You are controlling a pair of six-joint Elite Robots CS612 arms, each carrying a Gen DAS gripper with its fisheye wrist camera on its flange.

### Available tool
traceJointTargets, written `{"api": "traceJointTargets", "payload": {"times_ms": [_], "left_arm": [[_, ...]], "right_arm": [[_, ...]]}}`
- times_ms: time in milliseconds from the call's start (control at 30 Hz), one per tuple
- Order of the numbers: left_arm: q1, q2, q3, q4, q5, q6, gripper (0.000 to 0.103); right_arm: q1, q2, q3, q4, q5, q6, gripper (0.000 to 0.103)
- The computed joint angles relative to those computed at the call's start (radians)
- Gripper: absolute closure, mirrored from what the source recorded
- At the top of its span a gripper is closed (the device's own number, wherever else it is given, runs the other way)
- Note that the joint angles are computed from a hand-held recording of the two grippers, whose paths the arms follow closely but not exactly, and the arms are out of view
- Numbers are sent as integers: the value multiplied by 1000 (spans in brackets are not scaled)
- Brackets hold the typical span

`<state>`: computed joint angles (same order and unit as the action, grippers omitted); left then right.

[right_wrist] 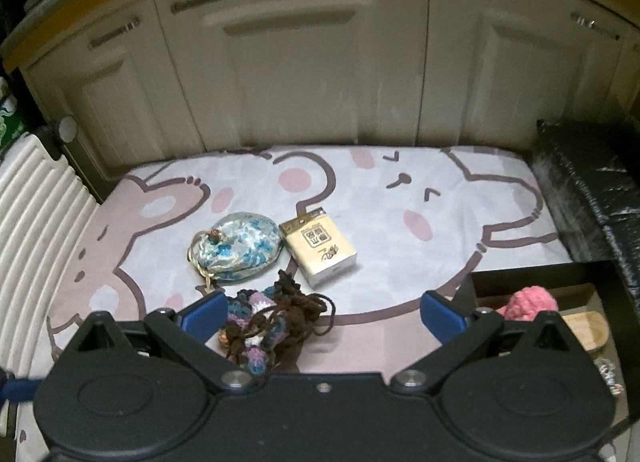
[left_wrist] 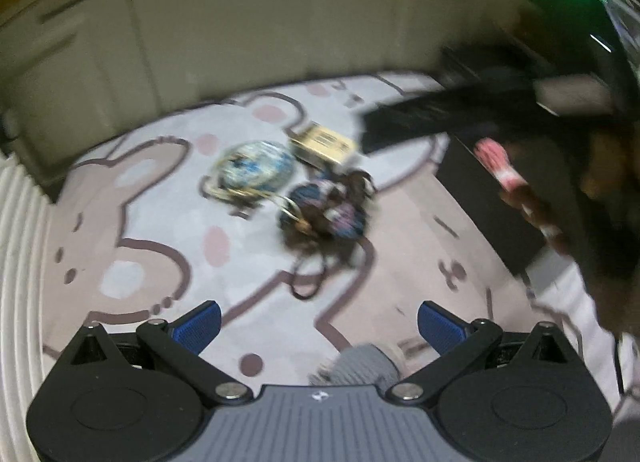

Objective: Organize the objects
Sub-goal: 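Grasp the grey crochet doll with the left tool while the right grasps the brown-blue doll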

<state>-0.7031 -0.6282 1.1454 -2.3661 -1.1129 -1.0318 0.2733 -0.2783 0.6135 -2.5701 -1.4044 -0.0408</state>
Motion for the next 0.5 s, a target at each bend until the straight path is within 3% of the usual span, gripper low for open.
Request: {"api": "traceJointTargets", "payload": {"times_ms": [133,200,500], "left_arm": [[5,15,-14,-10,-67,58,3],[8,21,-15,-18,-98,75,9],[18,46,-37,-18,-190,178,22]], "right_arm": [[3,48,-89,80,-3,56,0],[3,74,-137,119,-2,106,0],[6,216,-401,306,20,334,0]]}}
